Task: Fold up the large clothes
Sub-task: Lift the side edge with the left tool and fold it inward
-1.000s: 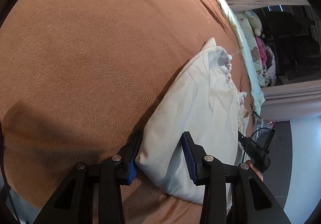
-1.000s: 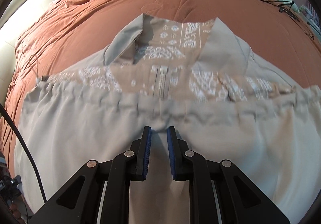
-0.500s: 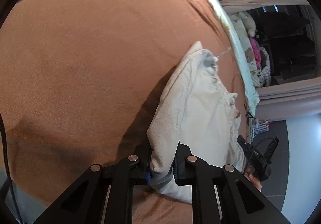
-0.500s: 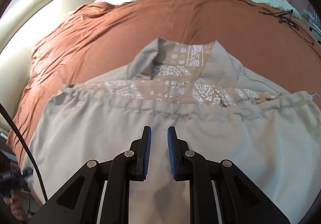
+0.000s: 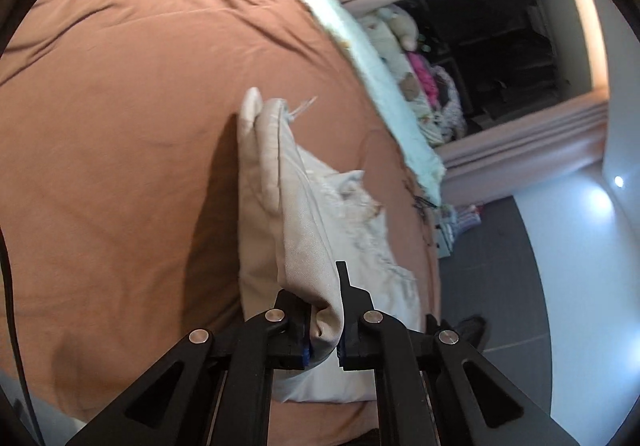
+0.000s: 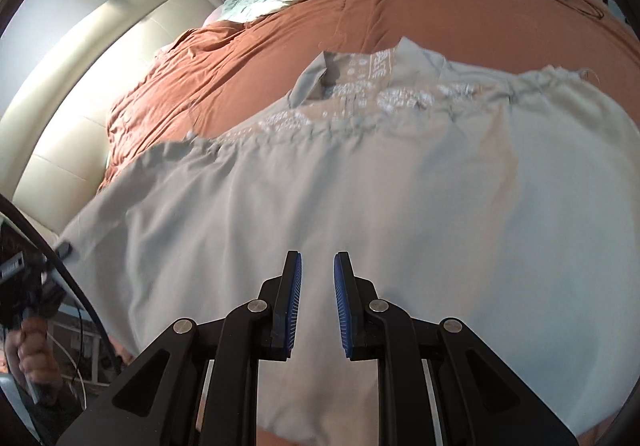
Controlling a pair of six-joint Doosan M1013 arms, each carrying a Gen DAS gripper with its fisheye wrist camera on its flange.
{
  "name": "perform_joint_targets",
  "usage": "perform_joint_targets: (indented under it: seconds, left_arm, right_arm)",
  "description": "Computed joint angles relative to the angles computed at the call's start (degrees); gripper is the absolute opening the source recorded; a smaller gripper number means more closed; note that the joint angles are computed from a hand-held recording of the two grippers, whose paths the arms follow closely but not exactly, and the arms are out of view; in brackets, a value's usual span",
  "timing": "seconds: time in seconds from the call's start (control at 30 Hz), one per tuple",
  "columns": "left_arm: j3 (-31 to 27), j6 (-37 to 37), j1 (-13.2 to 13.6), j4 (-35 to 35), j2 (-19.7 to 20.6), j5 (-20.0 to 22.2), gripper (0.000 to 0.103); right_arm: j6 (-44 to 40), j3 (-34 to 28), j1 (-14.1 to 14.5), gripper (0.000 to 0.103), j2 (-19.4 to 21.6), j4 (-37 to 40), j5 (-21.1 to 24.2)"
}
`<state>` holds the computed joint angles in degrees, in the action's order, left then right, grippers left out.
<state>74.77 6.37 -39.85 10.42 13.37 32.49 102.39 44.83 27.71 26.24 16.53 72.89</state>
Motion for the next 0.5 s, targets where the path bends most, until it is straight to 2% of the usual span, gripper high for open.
perform_joint_targets:
  seconds: [0.2, 0.5]
  left_arm:
    - [-3.9, 6.1, 0.2, -3.3, 1.5, -1.4, 0.008]
    - [-11.0, 14.5, 0.0, -8.1, 4.5, -1.4, 0.008]
  right_arm:
    - [0.1, 6.8, 0.7, 0.014, -4.0, 1.3, -1.9]
    - [4.3, 13.9, 2.8, 0.014, -7.7, -2.1, -2.1]
